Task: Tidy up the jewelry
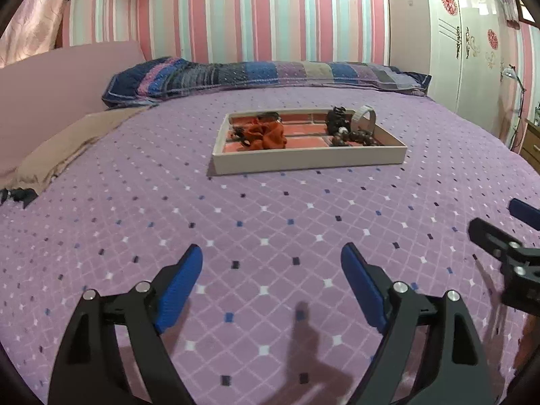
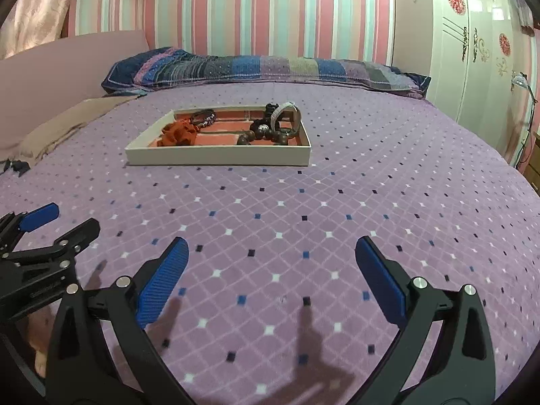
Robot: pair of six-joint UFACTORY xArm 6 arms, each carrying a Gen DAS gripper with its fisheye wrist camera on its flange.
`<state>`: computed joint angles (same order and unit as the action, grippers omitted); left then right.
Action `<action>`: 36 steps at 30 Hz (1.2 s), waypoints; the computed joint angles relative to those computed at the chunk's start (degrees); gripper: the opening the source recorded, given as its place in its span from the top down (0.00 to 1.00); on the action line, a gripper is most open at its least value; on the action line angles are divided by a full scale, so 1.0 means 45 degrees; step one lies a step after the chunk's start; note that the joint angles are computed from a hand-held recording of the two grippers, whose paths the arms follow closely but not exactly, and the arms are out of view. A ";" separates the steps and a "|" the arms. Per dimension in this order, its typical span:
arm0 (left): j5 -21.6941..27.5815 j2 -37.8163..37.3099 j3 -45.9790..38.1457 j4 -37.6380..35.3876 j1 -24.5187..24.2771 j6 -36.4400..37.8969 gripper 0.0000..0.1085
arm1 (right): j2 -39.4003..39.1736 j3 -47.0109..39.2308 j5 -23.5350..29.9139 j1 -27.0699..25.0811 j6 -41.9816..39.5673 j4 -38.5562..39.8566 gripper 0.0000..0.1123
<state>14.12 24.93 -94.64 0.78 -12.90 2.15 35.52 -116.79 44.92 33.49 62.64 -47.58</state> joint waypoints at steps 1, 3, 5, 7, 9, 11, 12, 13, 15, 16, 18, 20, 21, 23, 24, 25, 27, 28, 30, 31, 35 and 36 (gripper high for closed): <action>-0.0045 -0.0109 0.0103 0.0146 0.0027 -0.0096 0.24 | -0.0119 0.0067 0.0040 0.0066 0.0118 -0.0073 0.14; -0.0150 -0.0356 0.0259 0.0402 0.0090 -0.0329 0.24 | -0.0268 0.0056 0.0225 0.0217 0.0219 -0.0254 0.13; -0.0242 -0.0570 0.0385 0.0185 0.0137 -0.0239 0.19 | -0.0273 -0.0160 0.0366 0.0315 0.0175 -0.0371 0.12; -0.0174 -0.0611 0.0203 0.0073 0.0161 -0.0272 0.17 | -0.0126 -0.0519 0.0483 0.0362 0.0006 -0.0330 0.12; -0.0197 -0.0587 -0.0033 -0.0063 0.0162 -0.0246 0.17 | 0.0165 -0.1098 0.0651 0.0438 -0.0233 -0.0351 0.12; 0.0009 -0.0457 -0.0413 0.0124 0.0159 -0.0434 0.16 | 0.0463 -0.1651 0.0872 0.0482 -0.0457 -0.0340 0.12; 0.0227 -0.0383 -0.0666 0.0434 0.0169 -0.0766 0.16 | 0.0548 -0.1823 0.0898 0.0485 -0.0495 -0.0296 0.12; 0.0422 -0.0293 -0.0919 0.0782 0.0179 -0.1106 0.16 | 0.0674 -0.2085 0.0943 0.0478 -0.0565 -0.0204 0.12; 0.0566 -0.0239 -0.1171 0.1342 0.0210 -0.1623 0.16 | 0.0789 -0.2383 0.1037 0.0476 -0.0657 -0.0146 0.12; 0.0544 -0.0246 -0.1204 0.1534 0.0225 -0.1777 0.16 | 0.0854 -0.2550 0.1091 0.0471 -0.0713 -0.0131 0.12; 0.0465 -0.0240 -0.1313 0.1727 0.0254 -0.1921 0.16 | 0.1029 -0.2962 0.1297 0.0477 -0.0857 -0.0086 0.12; 0.0515 -0.0266 -0.1427 0.1559 0.0258 -0.1729 0.16 | 0.1267 -0.3484 0.1578 0.0495 -0.1050 0.0012 0.12; 0.0522 -0.0289 -0.1463 0.1458 0.0258 -0.1627 0.16 | 0.1288 -0.3565 0.1634 0.0510 -0.1079 0.0008 0.12; 0.0481 -0.0364 -0.1458 0.1457 0.0270 -0.1709 0.16 | 0.1336 -0.3751 0.1813 0.0559 -0.1159 -0.0059 0.12; 0.0518 -0.0414 -0.1474 0.1394 0.0274 -0.1702 0.16 | 0.1361 -0.3859 0.1920 0.0595 -0.1168 -0.0145 0.12; 0.0574 -0.0419 -0.1543 0.1386 0.0283 -0.1739 0.16 | 0.1455 -0.4084 0.2071 0.0637 -0.1203 -0.0234 0.12; 0.0647 -0.0480 -0.1572 0.1397 0.0305 -0.1847 0.16 | 0.1355 -0.4004 0.2168 0.0691 -0.1094 -0.0496 0.12; 0.0674 -0.0531 -0.1575 0.1359 0.0315 -0.1874 0.16 | 0.1342 -0.4032 0.2236 0.0710 -0.1065 -0.0597 0.12; 0.0672 -0.0632 -0.1535 0.1578 0.0346 -0.2107 0.16 | 0.1382 -0.4197 0.2449 0.0752 -0.1092 -0.0715 0.12; 0.0618 -0.0703 -0.1475 0.1965 0.0378 -0.2480 0.16 | 0.1406 -0.4291 0.2523 0.0766 -0.1133 -0.0731 0.12; 0.0722 -0.0782 -0.1467 0.2166 0.0408 -0.2724 0.16 | 0.1321 -0.4271 0.2636 0.0795 -0.1159 -0.0757 0.12; 0.0756 -0.0805 -0.1446 0.2143 0.0415 -0.2706 0.16 | 0.1308 -0.4278 0.2661 0.0810 -0.1169 -0.0772 0.12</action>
<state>17.52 21.31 -101.15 10.42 -11.03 -10.03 41.40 -136.04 56.89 37.14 57.38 -51.05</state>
